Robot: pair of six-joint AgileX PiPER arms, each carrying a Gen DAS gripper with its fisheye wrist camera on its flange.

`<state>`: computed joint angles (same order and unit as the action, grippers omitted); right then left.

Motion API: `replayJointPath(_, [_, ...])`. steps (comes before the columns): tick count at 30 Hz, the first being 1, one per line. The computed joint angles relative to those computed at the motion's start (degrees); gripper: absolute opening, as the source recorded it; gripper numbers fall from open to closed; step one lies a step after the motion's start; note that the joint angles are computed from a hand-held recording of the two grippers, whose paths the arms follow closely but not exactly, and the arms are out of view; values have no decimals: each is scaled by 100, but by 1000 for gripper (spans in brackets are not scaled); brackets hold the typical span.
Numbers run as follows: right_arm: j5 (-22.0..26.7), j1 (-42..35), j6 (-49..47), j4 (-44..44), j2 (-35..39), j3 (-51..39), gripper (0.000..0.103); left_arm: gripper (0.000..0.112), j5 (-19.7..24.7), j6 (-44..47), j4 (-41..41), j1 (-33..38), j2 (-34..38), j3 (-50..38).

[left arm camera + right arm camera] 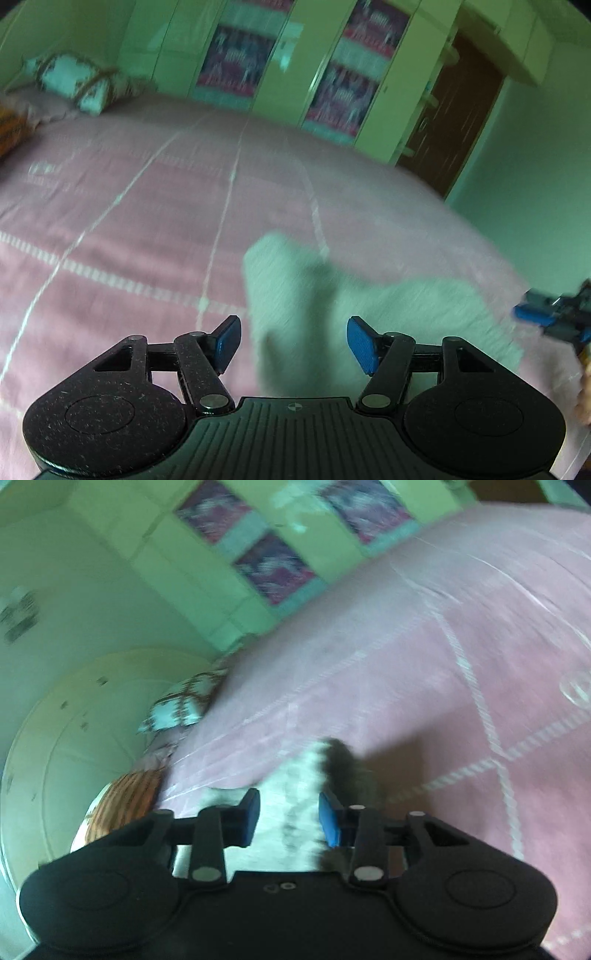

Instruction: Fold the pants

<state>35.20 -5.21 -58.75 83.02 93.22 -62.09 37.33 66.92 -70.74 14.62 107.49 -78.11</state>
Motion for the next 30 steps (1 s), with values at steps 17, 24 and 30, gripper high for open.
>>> replayJointPath(17, [-336, 1161, 4143, -4842, 2105, -3194, 31, 66, 604, -2613, 2094, -637, 1844, -2728])
replayJointPath(24, [-509, 212, 2024, -2347, 835, -1303, 84, 81, 1210, -1360, 572, 503, 858, -900])
replayJointPath(30, [1172, -1088, 978, -217, 1043, -226, 82, 81, 2235, -1626, 151, 968, 1426, -844])
